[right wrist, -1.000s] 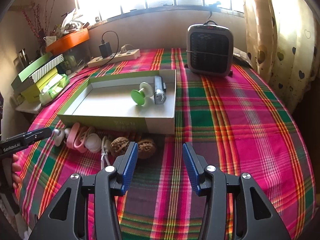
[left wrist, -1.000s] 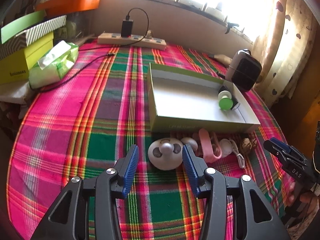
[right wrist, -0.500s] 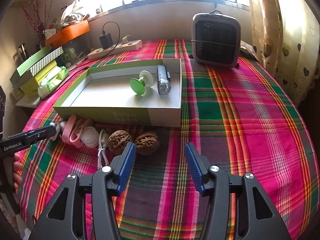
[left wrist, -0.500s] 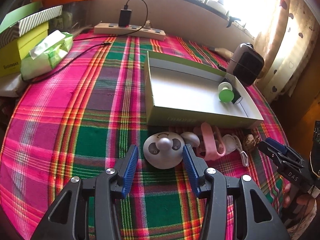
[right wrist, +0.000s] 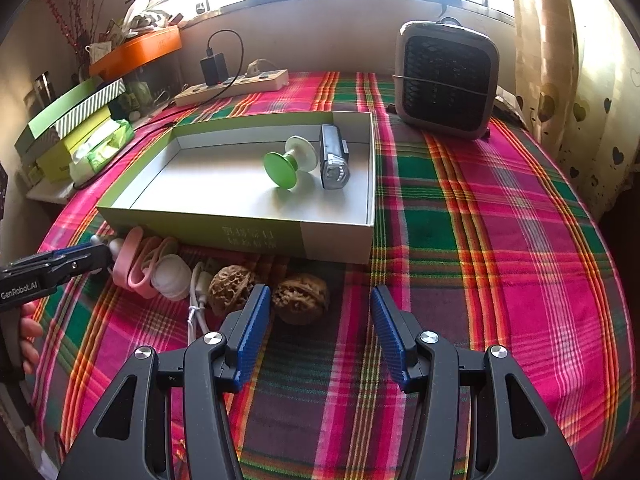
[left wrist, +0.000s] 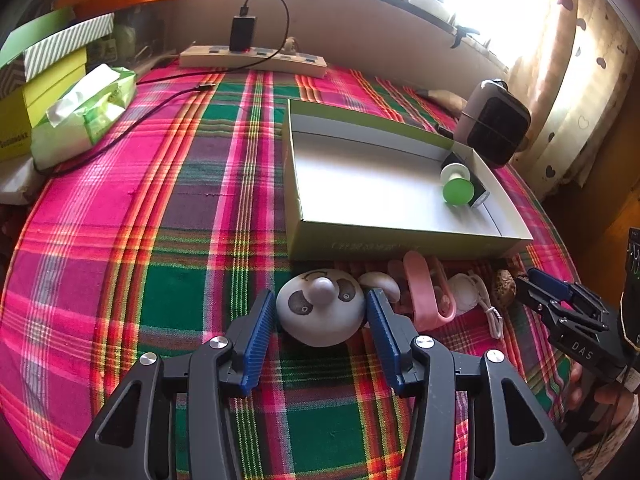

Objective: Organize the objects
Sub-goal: 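Withdraw both tools from the box back toward the remaining items, then close the right gripper on a walnut while the left gripper grasps the white panda toy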

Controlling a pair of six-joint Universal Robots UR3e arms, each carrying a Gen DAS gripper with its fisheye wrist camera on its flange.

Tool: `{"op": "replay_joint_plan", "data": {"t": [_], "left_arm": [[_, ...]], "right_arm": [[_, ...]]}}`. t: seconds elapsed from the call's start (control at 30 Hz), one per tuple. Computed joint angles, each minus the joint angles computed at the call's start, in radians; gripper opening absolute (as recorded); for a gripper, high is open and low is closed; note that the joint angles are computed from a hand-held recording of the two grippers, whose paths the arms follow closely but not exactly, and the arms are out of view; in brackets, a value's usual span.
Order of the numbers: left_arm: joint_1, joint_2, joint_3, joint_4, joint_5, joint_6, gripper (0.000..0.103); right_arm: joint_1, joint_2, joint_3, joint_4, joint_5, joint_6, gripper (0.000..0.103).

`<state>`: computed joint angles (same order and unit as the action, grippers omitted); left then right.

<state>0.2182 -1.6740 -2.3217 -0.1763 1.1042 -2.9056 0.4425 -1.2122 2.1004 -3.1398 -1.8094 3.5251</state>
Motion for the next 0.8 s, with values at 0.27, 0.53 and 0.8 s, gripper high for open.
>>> {"op": "replay_joint_plan", "data": {"t": [0.27, 0.53, 0.8], "left_arm": [[-0.013, -0.029, 0.024, 0.013, 0.033, -0.015, 0.047], [-0.05, -0.054, 0.048, 0.051, 0.11, -0.03, 0.047], [-0.037, -0.043, 0.042, 0.037, 0.099, -0.035, 0.047]], "right_arm": [[-0.005, 0.009, -0.024, 0.047, 0.005, -0.001, 0.053], [0.002, 0.017, -0.045, 0.08, -0.014, -0.007, 0.053], [0.007, 0.012, -0.039, 0.086, -0.03, 0.006, 0.053]]}}
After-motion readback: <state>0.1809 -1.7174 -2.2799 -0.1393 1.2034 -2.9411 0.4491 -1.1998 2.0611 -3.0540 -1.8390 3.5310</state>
